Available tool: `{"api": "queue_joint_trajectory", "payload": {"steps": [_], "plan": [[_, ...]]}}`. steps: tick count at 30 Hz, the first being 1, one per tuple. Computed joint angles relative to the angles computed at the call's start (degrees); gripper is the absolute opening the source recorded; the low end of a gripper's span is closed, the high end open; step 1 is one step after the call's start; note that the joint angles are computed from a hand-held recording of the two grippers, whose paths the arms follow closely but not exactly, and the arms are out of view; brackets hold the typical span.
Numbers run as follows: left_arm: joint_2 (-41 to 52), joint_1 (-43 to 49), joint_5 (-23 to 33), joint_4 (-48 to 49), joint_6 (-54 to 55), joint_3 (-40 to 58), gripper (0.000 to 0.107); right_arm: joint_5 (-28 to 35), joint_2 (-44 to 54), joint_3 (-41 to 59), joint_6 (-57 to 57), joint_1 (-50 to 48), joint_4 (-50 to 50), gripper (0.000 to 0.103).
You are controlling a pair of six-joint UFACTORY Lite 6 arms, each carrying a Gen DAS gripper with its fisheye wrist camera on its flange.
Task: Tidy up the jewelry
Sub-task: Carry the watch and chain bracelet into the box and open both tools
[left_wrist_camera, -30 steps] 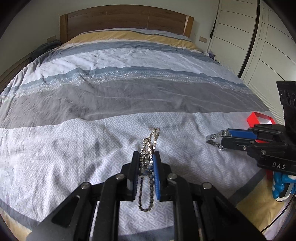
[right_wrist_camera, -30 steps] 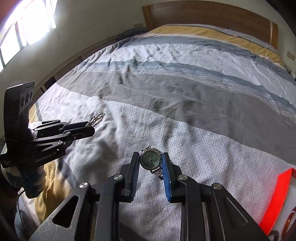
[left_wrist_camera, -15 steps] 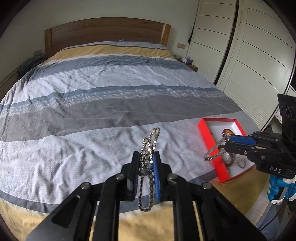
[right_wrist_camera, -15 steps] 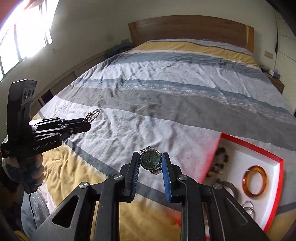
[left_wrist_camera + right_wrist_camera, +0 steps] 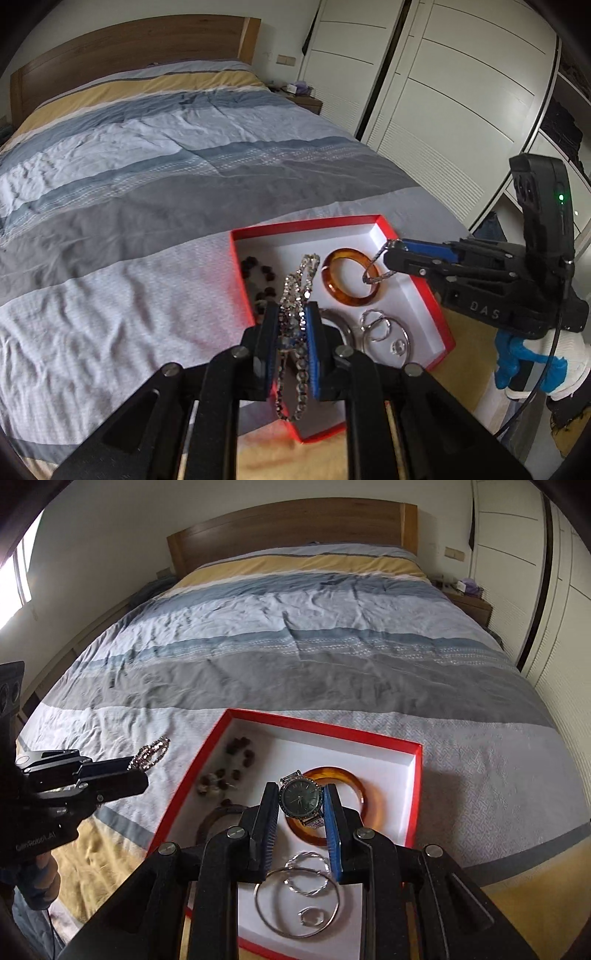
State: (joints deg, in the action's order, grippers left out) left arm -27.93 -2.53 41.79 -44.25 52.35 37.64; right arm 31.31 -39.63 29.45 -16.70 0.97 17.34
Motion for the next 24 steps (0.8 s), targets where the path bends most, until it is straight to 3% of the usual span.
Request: {"api": "queue_joint_trajectory", "payload": {"steps": [4, 8, 16, 22, 24], "plan": [[9.5, -12.3, -11.5, 3.1, -8.9, 2.0, 0.013, -3.1, 7.5, -0.5, -16.7, -6.7, 12.7, 0.024], [17.4, -16.3, -17.6, 3.6, -11.8, 4.2, 0.013, -5.2, 14.0, -0.7, -29.5, -9.1, 23.3, 0.024], [25.5, -17.9, -22.8, 4.2, -11.6, 5.9, 0.013, -9.9, 20.0, -1.5, -37.9, -8.9, 28.7, 0.024], [26.7, -17.0, -22.0, 2.3, -9.6, 7.1, 0.016, -10.0, 20.0, -1.3, -35.5, -9.4, 25.6, 0.027], [26.6, -16.9, -21.3, 1.9, -9.3, 7.3, 0.021, -9.1, 18.7, -1.5, -34.5, -10.1, 24.3, 0.028]]}}
